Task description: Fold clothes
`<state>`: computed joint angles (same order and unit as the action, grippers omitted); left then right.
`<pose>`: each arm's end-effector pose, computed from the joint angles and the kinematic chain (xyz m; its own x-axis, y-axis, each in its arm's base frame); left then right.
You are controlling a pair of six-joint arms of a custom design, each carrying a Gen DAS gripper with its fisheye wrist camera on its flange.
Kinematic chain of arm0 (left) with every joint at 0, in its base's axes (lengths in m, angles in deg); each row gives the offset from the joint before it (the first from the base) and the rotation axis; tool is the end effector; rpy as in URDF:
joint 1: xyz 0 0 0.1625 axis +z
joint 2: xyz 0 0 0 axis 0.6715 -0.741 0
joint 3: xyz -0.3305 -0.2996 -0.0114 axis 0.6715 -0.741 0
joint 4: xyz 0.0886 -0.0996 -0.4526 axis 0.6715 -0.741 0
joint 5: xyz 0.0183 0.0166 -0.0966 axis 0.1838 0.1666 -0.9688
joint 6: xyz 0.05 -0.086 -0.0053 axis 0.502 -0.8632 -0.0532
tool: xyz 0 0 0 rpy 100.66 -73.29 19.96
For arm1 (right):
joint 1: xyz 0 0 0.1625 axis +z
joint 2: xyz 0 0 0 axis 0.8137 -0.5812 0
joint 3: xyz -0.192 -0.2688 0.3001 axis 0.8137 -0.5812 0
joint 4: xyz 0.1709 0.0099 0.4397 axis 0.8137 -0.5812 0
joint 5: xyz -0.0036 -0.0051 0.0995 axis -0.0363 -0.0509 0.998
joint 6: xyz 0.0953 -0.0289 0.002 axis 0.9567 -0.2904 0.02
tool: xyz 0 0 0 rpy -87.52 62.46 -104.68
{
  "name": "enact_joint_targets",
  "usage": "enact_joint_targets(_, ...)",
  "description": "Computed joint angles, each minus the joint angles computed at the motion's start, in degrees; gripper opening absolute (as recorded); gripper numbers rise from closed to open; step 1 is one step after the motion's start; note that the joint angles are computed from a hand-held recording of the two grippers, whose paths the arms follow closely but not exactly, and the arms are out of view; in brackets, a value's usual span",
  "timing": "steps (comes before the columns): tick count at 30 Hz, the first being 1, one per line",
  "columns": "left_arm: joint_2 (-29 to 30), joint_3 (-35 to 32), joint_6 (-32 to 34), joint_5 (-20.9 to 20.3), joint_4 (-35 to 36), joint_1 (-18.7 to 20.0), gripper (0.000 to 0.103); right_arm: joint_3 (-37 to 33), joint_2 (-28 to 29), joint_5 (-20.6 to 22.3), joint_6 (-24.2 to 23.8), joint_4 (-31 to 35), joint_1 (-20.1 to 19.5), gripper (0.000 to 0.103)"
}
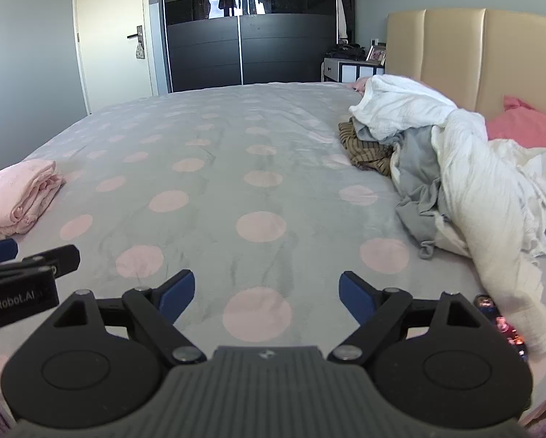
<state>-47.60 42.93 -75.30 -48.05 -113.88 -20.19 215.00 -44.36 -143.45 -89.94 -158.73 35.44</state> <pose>-0.3446 -0.3703 0.0014 -0.6323 0.3499 -0.6913 0.7555 0.4761 -0.4500 0.0760 -0.3095 0.2658 -0.7047 0.3358 0.6250 -0.4204 0.5119 -0.7491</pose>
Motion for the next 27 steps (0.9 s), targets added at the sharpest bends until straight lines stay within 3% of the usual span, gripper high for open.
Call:
enact_joint_targets(4, 1.28, -0.7, 0.39, 0.52, 0.54, 1.58, 0.077, -1.22, 5.53, 0.1, -2.21, -5.22, -0.52, 0.088)
enact_joint_targets(7, 2.5, -1.8, 1.9, 0.14, 0.35, 2.54, 0.077, -2.27, 8.7, -0.53, -0.75, -7.73, -0.96, 0.088)
enact_joint_targets(11, 3.81, -2.65, 3.38, -0.74, -0.67, 3.38, 0.077, -1.93, 9.39, 2.21, -0.42, -7.45, -3.15, 0.088)
enact_joint_targets(16, 4.13, -3.07, 2.52, -0.35, 0.38, 4.06, 0.077, -2.46, 10.28, 2.45, -2.13, -7.42, -4.22, 0.088)
enact_joint_targets(27, 1.25, -1.58, -4.26, 2.97, 6.5, 4.76, 0.077, -2.99, 11.4, 4.27, -5.1, -5.46, -1.91, 0.091)
